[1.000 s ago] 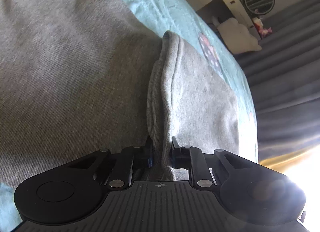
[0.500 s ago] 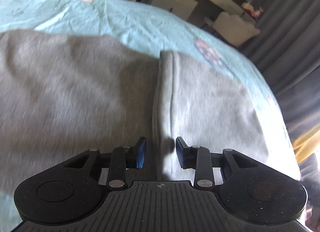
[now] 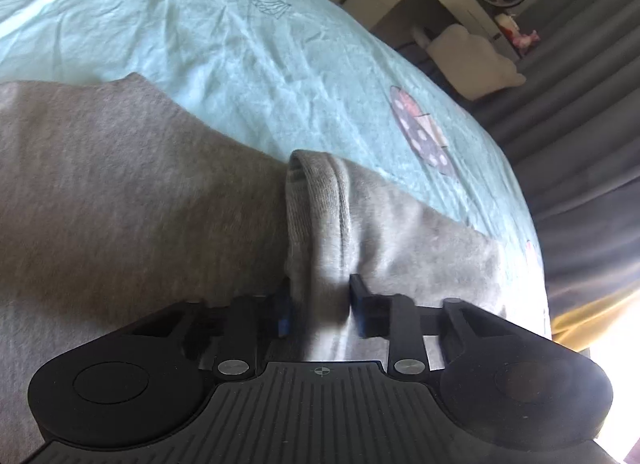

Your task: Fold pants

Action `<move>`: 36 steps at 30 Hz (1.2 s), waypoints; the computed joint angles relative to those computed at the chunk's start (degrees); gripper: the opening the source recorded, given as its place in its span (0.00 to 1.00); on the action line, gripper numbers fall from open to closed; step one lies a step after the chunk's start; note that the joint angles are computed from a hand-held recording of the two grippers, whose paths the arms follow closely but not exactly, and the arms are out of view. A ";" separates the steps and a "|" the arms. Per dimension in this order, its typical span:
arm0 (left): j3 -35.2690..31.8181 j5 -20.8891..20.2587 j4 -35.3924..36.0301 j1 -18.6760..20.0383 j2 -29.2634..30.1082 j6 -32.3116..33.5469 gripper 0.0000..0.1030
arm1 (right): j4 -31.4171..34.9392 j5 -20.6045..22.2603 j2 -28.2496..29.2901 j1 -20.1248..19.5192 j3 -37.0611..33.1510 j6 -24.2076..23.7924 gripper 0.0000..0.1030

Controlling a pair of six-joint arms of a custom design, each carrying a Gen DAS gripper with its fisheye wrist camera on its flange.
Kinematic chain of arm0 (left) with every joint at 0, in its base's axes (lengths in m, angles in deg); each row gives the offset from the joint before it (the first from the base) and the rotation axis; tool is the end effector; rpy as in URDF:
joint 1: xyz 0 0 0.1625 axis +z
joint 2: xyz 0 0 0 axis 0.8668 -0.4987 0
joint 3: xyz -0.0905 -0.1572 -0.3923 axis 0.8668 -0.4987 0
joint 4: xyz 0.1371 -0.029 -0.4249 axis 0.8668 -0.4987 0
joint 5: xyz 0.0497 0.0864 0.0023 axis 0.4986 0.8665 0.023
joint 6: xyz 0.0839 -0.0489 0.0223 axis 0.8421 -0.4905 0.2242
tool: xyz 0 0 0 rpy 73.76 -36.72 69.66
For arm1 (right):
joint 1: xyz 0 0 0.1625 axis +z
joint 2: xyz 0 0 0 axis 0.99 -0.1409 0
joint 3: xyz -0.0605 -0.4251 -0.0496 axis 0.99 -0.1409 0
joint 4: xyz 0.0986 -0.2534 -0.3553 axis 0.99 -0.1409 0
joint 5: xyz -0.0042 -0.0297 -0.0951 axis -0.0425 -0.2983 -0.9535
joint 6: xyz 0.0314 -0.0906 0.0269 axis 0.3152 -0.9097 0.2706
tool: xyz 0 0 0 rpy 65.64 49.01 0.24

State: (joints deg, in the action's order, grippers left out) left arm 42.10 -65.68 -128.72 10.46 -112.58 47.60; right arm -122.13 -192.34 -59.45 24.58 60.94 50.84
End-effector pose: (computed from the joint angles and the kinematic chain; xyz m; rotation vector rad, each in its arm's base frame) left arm -0.1234 -0.8085 0.2355 0.3043 2.9577 -0.5213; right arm 0.2424 -0.5678 0.1680 -0.1766 -2.4122 1.2163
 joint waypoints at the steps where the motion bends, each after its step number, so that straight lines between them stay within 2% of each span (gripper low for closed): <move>1: 0.54 0.36 -1.00 -0.30 -0.29 0.55 0.21 | -0.31 0.34 0.69 -0.28 -0.66 -0.48 0.32; 5: 9.75 1.42 -17.02 -2.79 -4.79 12.10 0.19 | -4.40 -0.37 3.44 -0.15 -2.09 -4.14 0.32; 7: 12.37 5.07 -21.34 -4.10 -5.80 18.33 0.20 | -8.07 -2.41 4.94 0.30 -2.36 -7.52 0.34; 9: 11.88 7.91 -17.68 -4.04 -5.77 16.89 0.25 | -7.76 -5.25 6.02 0.35 -3.07 -9.28 0.34; 10: 11.63 9.66 -15.51 -3.92 -5.65 15.18 0.28 | -5.61 -6.04 5.99 0.19 -3.27 -8.49 0.35; 12: 12.84 15.74 -15.27 -4.22 -5.76 13.89 0.39 | -1.50 -5.84 5.34 -0.45 -3.09 -5.59 0.36; 13: 13.45 16.14 -14.50 -4.17 -6.41 12.56 0.41 | -2.07 -5.80 5.47 -0.45 -3.00 -5.76 0.38; 15: 14.26 12.08 -11.70 -3.08 -8.31 9.26 0.46 | -3.06 -4.94 5.54 -0.50 -2.66 -6.50 0.45; 17: 15.73 11.46 -10.95 -3.05 -9.68 8.46 0.47 | -3.75 -5.22 6.06 -0.31 -2.82 -7.26 0.47; 22: 19.40 15.80 -11.51 -4.44 -11.50 11.18 0.42 | -3.77 -6.50 7.22 0.30 -3.83 -9.51 0.56; 23: 19.49 15.91 -11.19 -4.65 -11.55 10.93 0.35 | -3.78 -6.83 7.41 0.44 -4.02 -9.82 0.56; 26: 19.41 17.58 -10.88 -5.28 -11.27 10.36 0.27 | -3.98 -6.67 7.25 0.35 -3.87 -9.99 0.56; 36: 20.78 18.98 -11.97 -6.31 -12.50 10.55 0.15 | -6.70 -5.01 6.17 0.18 -2.21 -7.51 0.57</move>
State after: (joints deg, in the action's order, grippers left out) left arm 62.88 -46.71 -140.69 4.15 -125.08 58.16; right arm -128.83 -197.35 -53.28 24.76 58.72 43.33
